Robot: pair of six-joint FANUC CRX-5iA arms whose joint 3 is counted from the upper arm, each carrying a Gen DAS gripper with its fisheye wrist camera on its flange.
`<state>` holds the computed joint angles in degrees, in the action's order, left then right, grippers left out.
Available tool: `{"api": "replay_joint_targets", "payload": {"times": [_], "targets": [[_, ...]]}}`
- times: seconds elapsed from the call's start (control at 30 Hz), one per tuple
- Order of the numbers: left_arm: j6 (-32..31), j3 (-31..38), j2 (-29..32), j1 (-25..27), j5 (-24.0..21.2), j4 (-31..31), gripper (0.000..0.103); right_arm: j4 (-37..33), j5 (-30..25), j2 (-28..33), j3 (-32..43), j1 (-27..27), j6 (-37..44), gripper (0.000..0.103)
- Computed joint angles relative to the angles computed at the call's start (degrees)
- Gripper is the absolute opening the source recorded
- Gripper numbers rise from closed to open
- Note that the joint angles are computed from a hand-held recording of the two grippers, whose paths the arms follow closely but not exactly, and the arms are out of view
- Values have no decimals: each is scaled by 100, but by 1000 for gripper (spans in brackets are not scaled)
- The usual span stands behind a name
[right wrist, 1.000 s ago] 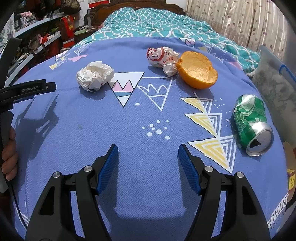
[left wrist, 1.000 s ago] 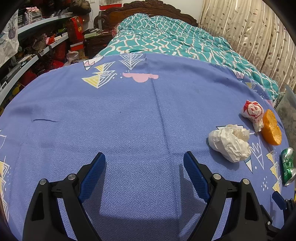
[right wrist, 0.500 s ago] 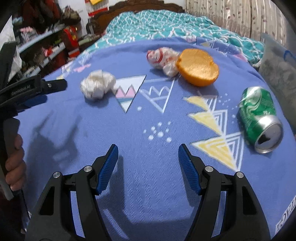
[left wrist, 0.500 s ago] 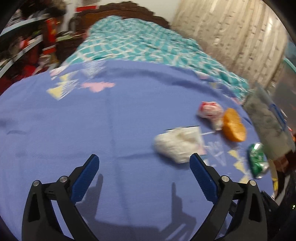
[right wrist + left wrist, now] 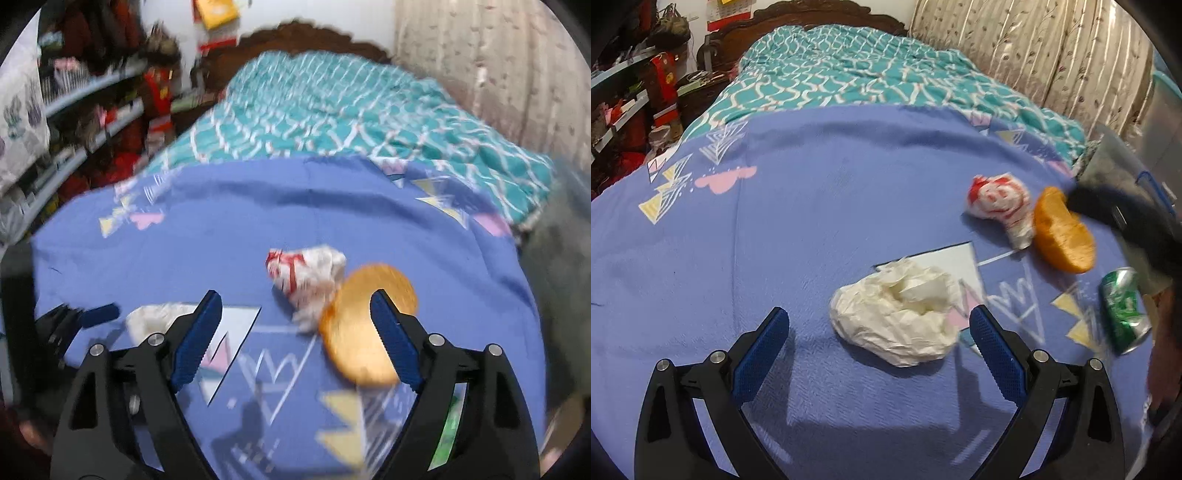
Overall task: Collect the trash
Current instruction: 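Grasp the crumpled tissue with left tool while right tool grasps the red-white wrapper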
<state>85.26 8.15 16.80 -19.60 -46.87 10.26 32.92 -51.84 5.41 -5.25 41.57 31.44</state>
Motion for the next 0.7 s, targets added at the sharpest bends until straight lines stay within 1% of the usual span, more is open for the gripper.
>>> {"api": "replay_joint_targets", "payload": {"times": [0.03, 0.07, 0.1, 0.17, 0.2, 0.23, 0.27, 0.3, 0.33, 0.37, 0.4, 0.43, 0.47, 0.53, 0.6, 0.63, 0.67, 0.7], "targets": [[50, 97, 84, 6, -140, -36, 94, -294, -190, 274, 399, -111, 458, 82], [-21, 115, 130, 45, -193, 87, 94, -450, -376, 532, 731, -185, 832, 82], [-89, 52, 121, 81, -139, 197, 94, -511, -537, 731, 952, -220, 1073, 82], [-206, -25, 121, 140, -74, 400, 93, -659, -1102, 1267, 1558, -307, 1489, 80], [-246, -36, 141, 171, -82, 491, 91, -736, -1301, 1424, 1735, -342, 1526, 70], [-247, -61, 136, 185, -48, 523, 89, -761, -1425, 1545, 1840, -373, 1497, 63], [-288, -136, 103, 209, 42, 606, 74, -800, -1361, 1561, 1845, -393, 1509, 38], [-333, -192, 74, 221, 111, 652, 61, -1140, -1143, 1465, 1819, -435, 1632, 38], [-396, -224, 61, 227, 132, 703, 60, -1179, -1035, 1347, 1710, -408, 1485, 38], [-652, -332, 39, 259, 173, 956, 55, -1040, -763, 1117, 1427, -308, 1211, 37], [-820, -385, 34, 274, 179, 1118, 53, -1080, -520, 902, 1218, -258, 1149, 37], [-957, -457, 8, 289, 211, 1258, 53, -1055, -238, 632, 932, -167, 969, 37], [-1129, -567, -44, 304, 289, 1432, 53, -906, 79, 235, 491, -14, 595, 37], [-1530, -799, -199, 287, 394, 1697, 53, -660, 487, -360, -188, 232, 16, 37], [-2033, -973, -324, 229, 290, 2022, 53, -204, 797, -1134, -1090, 625, -851, 37], [-2369, -1119, -427, 184, 226, 2282, 53, 143, 791, -1513, -1551, 879, -1391, 37], [-2661, -1243, -528, 127, 158, 2476, 53, 447, 638, -1821, -1920, 1122, -1882, 37], [-2857, -1325, -610, 65, 103, 2569, 53, 622, 504, -2008, -2149, 1296, -2216, 37]]}}
